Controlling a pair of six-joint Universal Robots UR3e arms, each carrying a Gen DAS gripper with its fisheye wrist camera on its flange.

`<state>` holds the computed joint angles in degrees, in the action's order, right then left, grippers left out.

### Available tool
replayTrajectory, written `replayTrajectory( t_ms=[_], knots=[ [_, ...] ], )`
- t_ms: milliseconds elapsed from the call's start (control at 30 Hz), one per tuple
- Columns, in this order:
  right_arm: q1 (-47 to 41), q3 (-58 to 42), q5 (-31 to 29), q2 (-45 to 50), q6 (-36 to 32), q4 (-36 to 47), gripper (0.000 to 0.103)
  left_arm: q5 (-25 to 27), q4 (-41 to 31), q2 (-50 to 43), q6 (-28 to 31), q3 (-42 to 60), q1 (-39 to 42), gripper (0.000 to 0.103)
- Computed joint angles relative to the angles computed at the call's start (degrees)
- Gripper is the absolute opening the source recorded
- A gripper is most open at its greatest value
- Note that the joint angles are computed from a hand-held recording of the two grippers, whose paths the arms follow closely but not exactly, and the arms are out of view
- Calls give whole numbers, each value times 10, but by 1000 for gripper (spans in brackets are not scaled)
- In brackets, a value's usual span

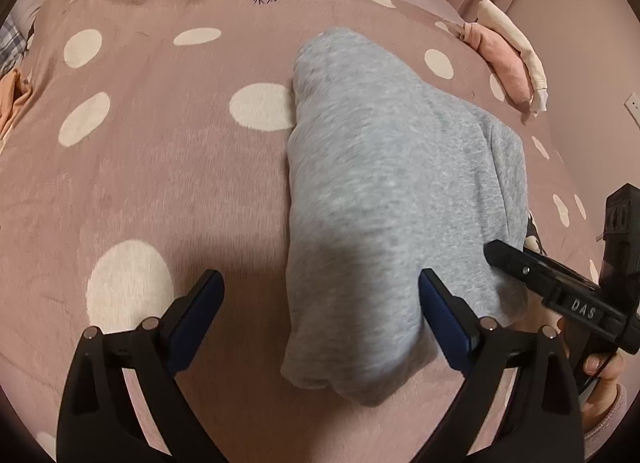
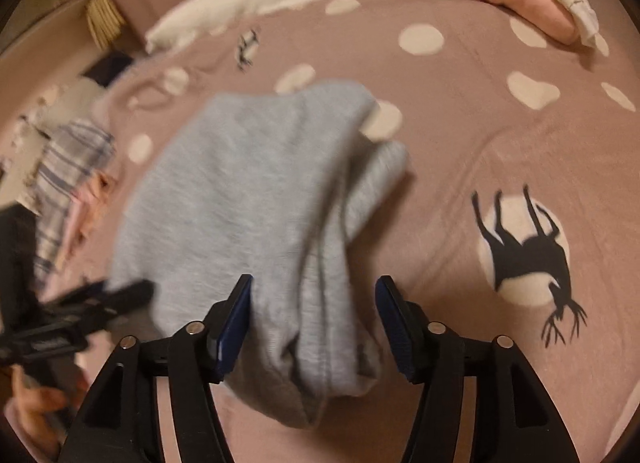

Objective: Fold small clothes

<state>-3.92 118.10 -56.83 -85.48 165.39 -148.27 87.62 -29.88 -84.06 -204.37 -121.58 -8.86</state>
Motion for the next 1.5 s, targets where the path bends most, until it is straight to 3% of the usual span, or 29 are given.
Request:
replayTrajectory(
  t_ms=[133,267,400,467,733,833,1033,1200,1500],
  knots=[
    [-17,13,19,-24,11,10,64,13,-13,29,-5,-14,-7,96],
    [-32,45,48,-64,-21,12,64,27,-20,41,-8,-20,-12,96],
    [-11,41,-1,-33,-8,-7,65,34,-29,47,-18,-19,-24,96],
    [-19,50,4,-35,-7,-10,65,51,-44,57,-20,-15,-38,96],
    [-21,83,-22,-131,-16,5,66,122,-130,127,-56,9,-98,103],
    [-37,113,-12,-187,-36,32,74,152,-155,143,-77,23,-133,103],
    [-74,150,8,-307,-85,117,77,193,-221,155,-138,67,-183,103],
    [-105,155,30,-400,-118,194,100,229,-276,141,-183,117,-227,103],
    [-94,101,8,-485,-95,267,102,271,-356,129,-201,185,-284,103]
  ],
)
